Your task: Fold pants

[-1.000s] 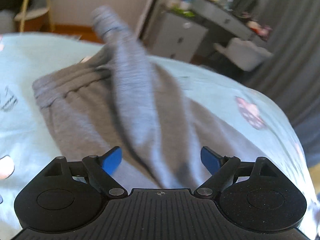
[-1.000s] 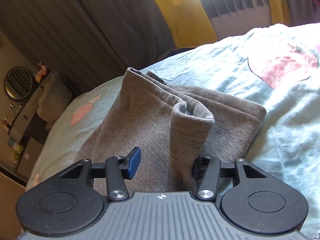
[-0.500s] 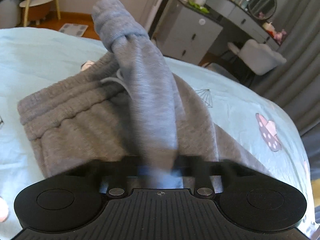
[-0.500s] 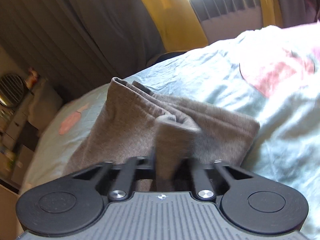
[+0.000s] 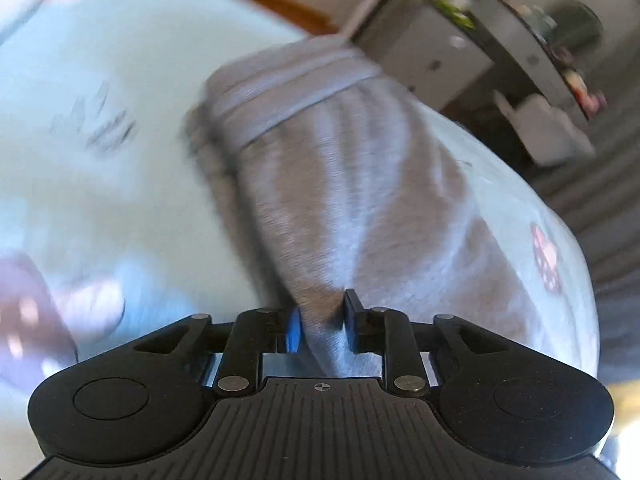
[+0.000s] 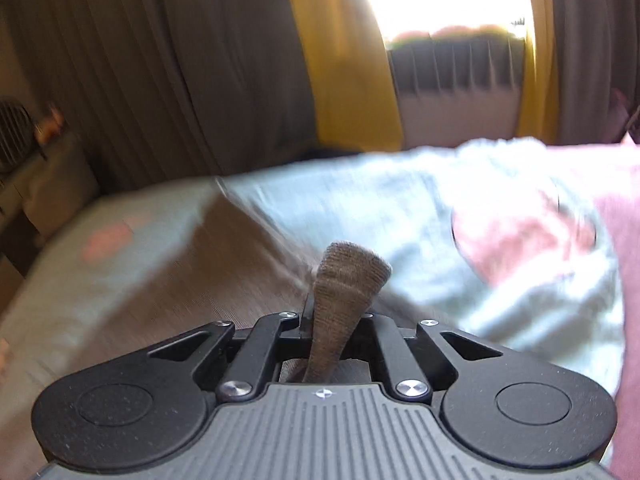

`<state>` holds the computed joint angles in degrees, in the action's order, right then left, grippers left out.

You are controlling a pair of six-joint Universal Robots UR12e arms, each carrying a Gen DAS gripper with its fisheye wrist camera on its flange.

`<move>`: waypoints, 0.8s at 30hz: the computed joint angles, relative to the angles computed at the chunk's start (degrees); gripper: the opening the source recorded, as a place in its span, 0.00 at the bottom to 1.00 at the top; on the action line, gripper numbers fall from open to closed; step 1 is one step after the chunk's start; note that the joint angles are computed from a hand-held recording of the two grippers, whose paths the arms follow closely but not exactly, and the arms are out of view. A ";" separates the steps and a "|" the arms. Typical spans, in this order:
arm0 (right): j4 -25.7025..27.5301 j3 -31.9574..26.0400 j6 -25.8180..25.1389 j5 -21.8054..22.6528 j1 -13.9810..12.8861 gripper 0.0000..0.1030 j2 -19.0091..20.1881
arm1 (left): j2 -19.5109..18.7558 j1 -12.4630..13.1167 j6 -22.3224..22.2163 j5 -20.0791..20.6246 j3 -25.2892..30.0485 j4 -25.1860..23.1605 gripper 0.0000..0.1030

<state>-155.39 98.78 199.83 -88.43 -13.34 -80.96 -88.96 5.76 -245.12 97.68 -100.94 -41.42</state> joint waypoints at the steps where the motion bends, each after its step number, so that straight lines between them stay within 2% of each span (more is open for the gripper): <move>1: 2.16 -0.36 -0.57 -0.81 0.26 0.11 0.11 | 0.61 0.19 -2.68 -0.24 -0.76 1.28 0.32; 2: 1.93 -0.04 -0.51 -0.81 0.29 0.14 -0.09 | 1.07 0.03 -3.95 0.54 -0.90 1.63 0.43; 3: 0.35 0.66 0.08 0.37 -0.03 0.19 -0.50 | 1.33 -0.45 -3.38 2.30 -0.38 0.82 0.48; 4: -0.41 1.04 0.80 1.49 -0.40 0.29 -0.84 | 1.38 -1.15 -2.14 4.75 0.45 -0.25 0.57; 5: -0.87 1.31 1.25 2.28 -0.68 0.30 -1.09 | 1.40 -1.90 -0.58 7.18 1.07 -0.75 0.66; 8: 0.30 0.98 0.46 4.29 -1.19 0.30 -1.13 | 0.61 -4.73 4.00 14.60 3.68 -1.67 0.79; 10: 0.23 1.03 1.05 5.44 -1.40 0.27 -0.92 | -0.87 -6.62 7.71 17.44 5.60 -0.37 0.85; 13: -0.55 1.48 1.83 6.13 -1.24 0.07 -0.78 | -3.84 -8.15 15.68 16.19 8.66 1.47 0.92; 14: -0.54 1.38 1.61 5.53 -0.90 0.06 -0.71 | -5.25 -8.95 18.50 15.58 9.88 2.00 0.92; 16: -1.79 1.30 -0.38 5.02 -0.36 0.05 -0.67 | -7.99 -10.32 22.76 13.17 12.23 2.19 0.92; 18: -5.43 1.89 -1.36 6.93 -0.62 0.05 -1.06 | -10.30 -11.32 25.00 10.70 14.11 2.25 0.92; 21: -11.59 3.50 1.67 9.25 -1.96 0.05 -1.89 | -13.28 -12.86 27.00 7.91 15.99 2.09 0.92; 22: -11.05 3.65 1.99 8.32 -2.19 0.06 -2.12 | -14.31 -13.28 27.76 7.06 16.85 1.06 0.92; 24: -5.52 3.16 0.15 4.19 -2.17 0.17 -2.38 | -15.39 -13.74 29.14 6.09 17.56 -0.69 0.92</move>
